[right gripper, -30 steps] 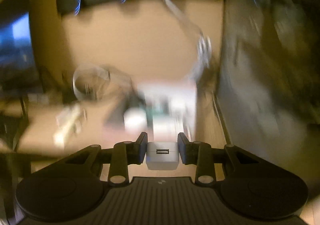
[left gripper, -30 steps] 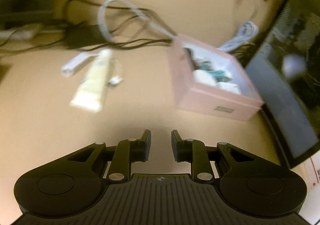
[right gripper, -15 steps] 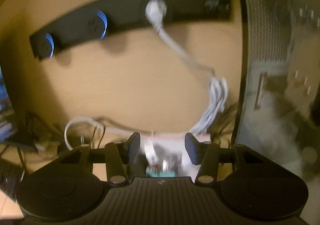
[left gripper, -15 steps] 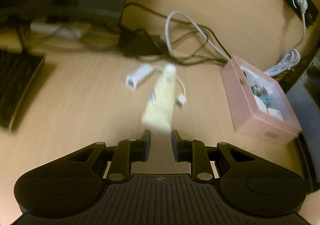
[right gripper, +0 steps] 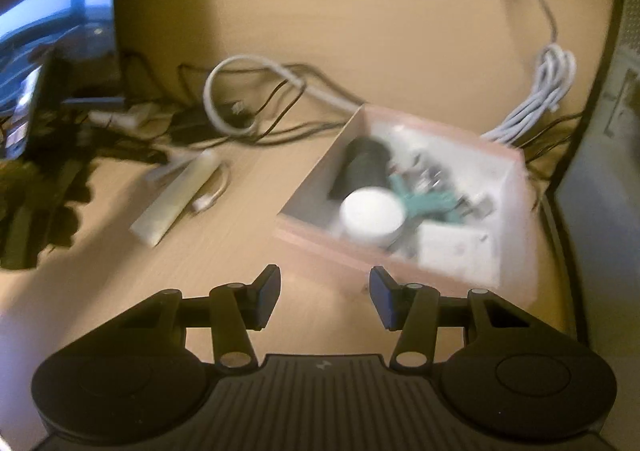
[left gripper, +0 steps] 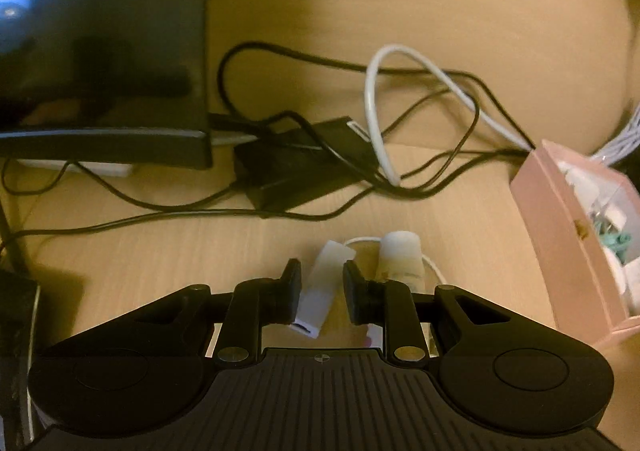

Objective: Organize rigid objects
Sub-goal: 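Grasp the white USB cable adapter with the left gripper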

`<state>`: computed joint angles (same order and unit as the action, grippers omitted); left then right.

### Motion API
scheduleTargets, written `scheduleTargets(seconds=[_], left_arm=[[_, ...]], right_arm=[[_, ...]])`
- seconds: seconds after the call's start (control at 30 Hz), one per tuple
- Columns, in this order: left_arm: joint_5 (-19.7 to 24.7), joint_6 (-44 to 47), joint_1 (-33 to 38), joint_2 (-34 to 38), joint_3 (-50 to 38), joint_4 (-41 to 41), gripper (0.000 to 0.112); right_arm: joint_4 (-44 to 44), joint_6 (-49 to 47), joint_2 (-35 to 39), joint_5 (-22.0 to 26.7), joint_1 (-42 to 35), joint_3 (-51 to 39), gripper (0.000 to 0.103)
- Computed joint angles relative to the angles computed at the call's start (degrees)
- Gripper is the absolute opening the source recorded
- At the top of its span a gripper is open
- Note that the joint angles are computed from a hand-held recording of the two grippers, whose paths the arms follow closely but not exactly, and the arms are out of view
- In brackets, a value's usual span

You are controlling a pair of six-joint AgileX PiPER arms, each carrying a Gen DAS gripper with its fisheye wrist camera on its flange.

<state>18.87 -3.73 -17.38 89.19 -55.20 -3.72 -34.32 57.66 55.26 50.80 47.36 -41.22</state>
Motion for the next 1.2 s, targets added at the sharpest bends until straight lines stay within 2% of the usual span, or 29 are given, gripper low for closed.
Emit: scheduleTargets(seconds=[0.17, 0.3, 0.37, 0.5, 0.57, 0.7, 0.77, 0.97, 1.1, 1.2], left_arm=[[2.9, -4.3, -1.6, 2.4, -2.1, 4.8, 0.031], [3.6, -6.6, -2.2, 2.8, -2.8, 7.4, 0.031], [3.6, -5.0, -1.7, 2.7, -2.8, 5.3, 0.030], [4.6, 4.8, 0.0, -0.1, -0.2, -4.5, 0.025], [3.4, 9.1, 0.1, -3.7, 4.2, -9.0, 0.025], [2.2, 11.6, -1.2, -13.6, 14.5, -12.1, 0.025], [3.4, 7.8, -2.2, -19.5, 19.0, -10.9, 0.025], [10.8, -19.6, -10.2, -34.7, 26.5, 6.1, 0.025], [13.4, -26.8, -13.6, -38.5, 27.8, 9.7, 0.025], [14.4, -30.2, -15.5, -40.8, 28.8, 11.3, 0.025]], right_arm=[[-0.1, 0.8, 0.4, 1.4, 2.2, -0.1, 0.049], [0.5, 1.3, 0.7, 1.0, 1.6, 0.1, 0.049], [0.3, 1.6, 1.0, 0.9, 2.0, 0.0, 0.049], [-1.0, 1.1, 3.4, -0.3, 2.7, -1.3, 0.049], [-1.9, 0.7, 5.1, -1.7, 2.8, -2.2, 0.049], [-1.8, -0.9, 9.3, -5.6, 2.9, -4.4, 0.049], [-0.7, -2.5, 11.7, -8.2, 2.8, -5.6, 0.049], [5.5, -7.9, 19.9, -15.8, 1.8, -9.8, 0.049], [17.1, -16.8, 24.2, -19.7, 1.7, -12.5, 0.045], [21.8, -18.2, 24.8, -20.9, 2.2, -12.4, 0.043]])
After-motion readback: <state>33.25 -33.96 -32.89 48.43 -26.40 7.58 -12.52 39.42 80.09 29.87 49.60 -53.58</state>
